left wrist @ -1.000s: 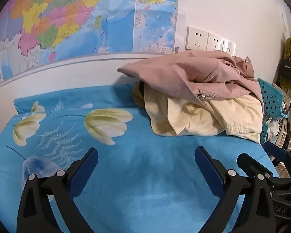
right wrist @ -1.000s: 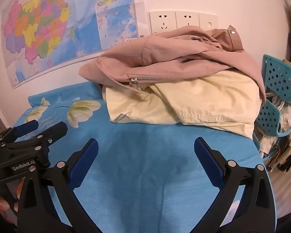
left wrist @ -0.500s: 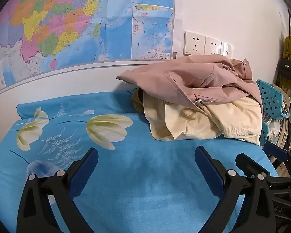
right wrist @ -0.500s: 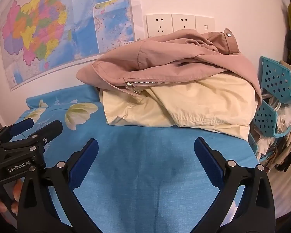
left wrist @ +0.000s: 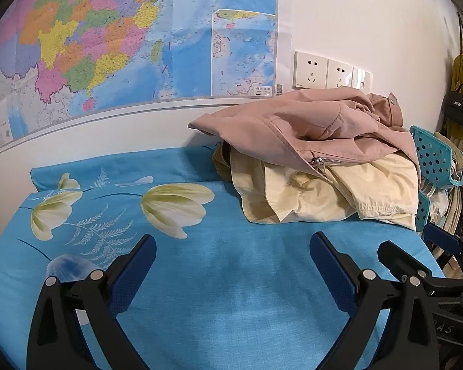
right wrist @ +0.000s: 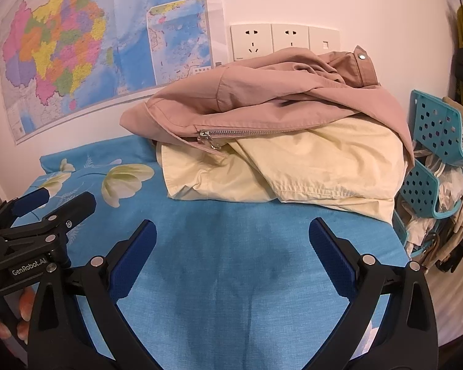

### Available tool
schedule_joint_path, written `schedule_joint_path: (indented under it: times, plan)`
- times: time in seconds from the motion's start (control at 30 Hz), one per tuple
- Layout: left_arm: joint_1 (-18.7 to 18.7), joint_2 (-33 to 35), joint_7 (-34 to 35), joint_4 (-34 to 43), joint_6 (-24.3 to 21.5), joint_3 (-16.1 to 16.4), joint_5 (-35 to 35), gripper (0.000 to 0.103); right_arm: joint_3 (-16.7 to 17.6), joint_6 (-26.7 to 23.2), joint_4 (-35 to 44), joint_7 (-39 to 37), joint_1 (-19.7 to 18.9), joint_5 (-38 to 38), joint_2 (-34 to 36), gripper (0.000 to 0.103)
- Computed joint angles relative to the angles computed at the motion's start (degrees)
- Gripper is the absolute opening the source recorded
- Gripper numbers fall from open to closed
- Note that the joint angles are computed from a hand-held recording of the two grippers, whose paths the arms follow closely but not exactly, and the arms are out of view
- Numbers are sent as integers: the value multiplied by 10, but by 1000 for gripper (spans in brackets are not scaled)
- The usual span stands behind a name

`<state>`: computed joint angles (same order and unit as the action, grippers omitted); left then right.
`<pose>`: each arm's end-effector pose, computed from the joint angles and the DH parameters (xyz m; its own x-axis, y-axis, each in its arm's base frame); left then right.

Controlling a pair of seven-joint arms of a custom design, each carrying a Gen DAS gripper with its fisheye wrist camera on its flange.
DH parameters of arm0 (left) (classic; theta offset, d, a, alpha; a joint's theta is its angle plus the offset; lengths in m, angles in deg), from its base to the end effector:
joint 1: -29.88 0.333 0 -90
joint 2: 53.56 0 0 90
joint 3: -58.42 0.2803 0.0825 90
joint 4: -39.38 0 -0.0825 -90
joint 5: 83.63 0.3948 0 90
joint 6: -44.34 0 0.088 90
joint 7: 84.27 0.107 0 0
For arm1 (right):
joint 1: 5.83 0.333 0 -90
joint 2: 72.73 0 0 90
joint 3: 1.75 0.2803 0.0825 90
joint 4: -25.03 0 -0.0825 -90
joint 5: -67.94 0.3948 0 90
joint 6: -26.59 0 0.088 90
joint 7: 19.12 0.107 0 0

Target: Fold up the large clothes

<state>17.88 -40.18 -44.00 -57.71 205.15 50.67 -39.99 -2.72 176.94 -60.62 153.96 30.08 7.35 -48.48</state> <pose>0.6292 -0.2524 0.5152 -0.0765 -0.9970 0.0136 -0.5576 0.0315 -0.8295 0.5789 0.4319 0.4622 -0.0011 -0.9919 -0.1269 -0.5253 0.1086 -0.8440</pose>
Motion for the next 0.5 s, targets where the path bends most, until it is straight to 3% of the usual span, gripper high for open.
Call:
schedule_joint_path:
  times: [0.5]
  plan:
    - [-2,1,1,1,-5,0,-3,96,-1,4,1,0,0,1,2,98]
